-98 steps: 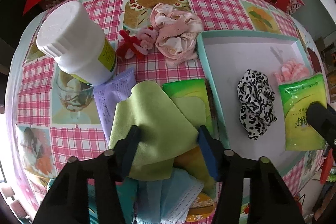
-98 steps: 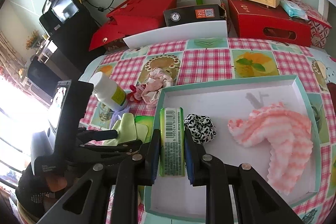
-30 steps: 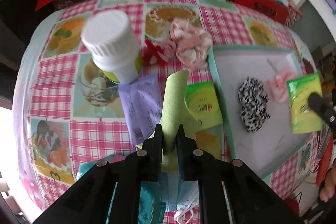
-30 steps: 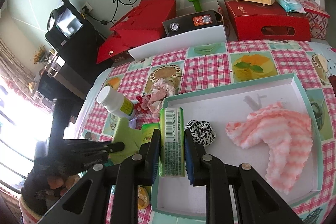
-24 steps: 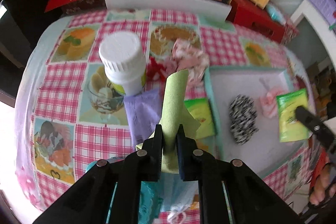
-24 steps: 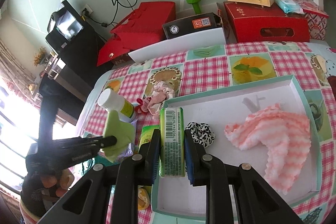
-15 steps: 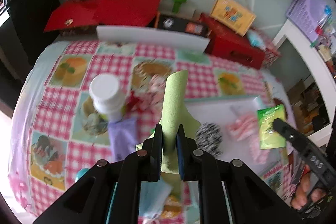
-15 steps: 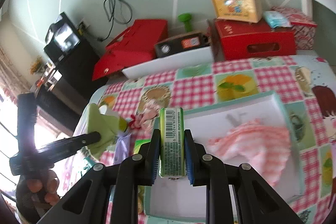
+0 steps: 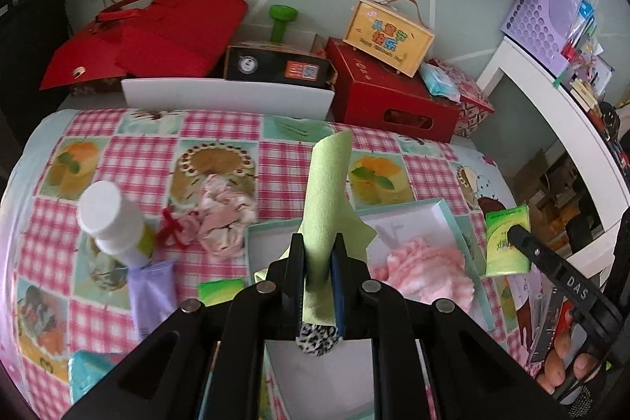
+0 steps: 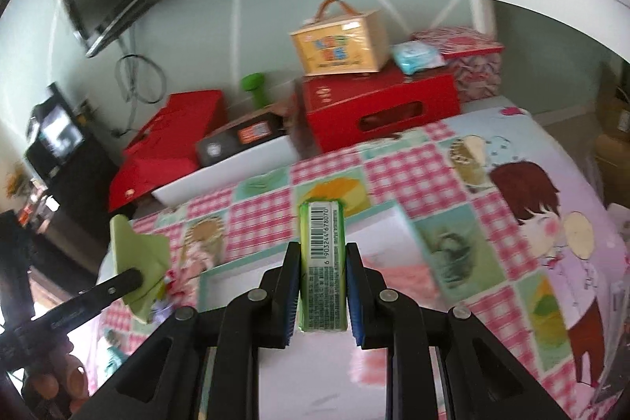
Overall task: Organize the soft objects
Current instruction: 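Lower light green cloth into tray with left tool while right tool releases green pack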
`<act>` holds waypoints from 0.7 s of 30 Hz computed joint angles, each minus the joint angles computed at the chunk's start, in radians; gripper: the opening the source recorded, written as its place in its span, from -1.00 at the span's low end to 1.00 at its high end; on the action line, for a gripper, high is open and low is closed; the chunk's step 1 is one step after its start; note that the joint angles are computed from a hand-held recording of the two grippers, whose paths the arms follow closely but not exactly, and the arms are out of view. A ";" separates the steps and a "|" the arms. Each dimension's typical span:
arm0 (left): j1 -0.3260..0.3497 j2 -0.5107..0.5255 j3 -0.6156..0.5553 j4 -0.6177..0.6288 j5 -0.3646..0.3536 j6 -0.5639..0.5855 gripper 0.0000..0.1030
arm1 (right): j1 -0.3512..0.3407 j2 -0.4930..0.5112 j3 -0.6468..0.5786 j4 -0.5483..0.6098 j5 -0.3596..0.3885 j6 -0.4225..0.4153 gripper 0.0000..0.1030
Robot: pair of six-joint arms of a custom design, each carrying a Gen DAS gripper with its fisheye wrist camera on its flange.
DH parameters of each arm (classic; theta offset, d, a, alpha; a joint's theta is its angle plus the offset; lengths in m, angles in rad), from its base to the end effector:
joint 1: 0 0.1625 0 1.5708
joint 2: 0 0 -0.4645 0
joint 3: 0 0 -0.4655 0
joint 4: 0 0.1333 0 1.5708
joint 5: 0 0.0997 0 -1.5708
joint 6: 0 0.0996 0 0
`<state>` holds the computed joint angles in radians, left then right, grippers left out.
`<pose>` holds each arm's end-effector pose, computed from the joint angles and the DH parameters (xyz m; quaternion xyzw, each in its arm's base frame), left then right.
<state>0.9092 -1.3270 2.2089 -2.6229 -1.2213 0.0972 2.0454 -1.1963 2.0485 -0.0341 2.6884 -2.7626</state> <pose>-0.1887 -0.5148 0.1786 0.3497 0.9169 -0.1286 0.1431 0.2370 -0.3655 0.1444 -0.1569 -0.7970 0.4878 0.3198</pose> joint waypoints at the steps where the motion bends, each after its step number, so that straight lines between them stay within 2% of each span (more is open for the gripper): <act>1: -0.001 0.012 0.003 -0.016 0.002 0.011 -0.77 | -0.012 -0.011 0.010 -0.021 0.000 -0.012 -0.56; 5: 0.011 0.049 0.004 -0.054 -0.021 0.030 -0.77 | -0.065 -0.054 0.051 -0.122 -0.020 -0.096 -0.56; 11: 0.033 0.115 -0.003 -0.086 -0.007 0.026 -0.77 | -0.138 -0.081 0.094 -0.247 -0.069 -0.180 -0.56; 13: 0.040 0.131 -0.007 -0.088 -0.006 0.021 -0.77 | -0.163 -0.076 0.096 -0.247 -0.091 -0.180 -0.56; 17: 0.046 0.153 -0.006 -0.083 -0.010 0.025 -0.77 | -0.175 -0.010 0.048 -0.200 -0.020 -0.189 -0.56; 21: 0.047 0.168 -0.001 -0.070 -0.002 0.024 -0.77 | -0.192 0.012 0.040 -0.182 -0.019 -0.186 -0.56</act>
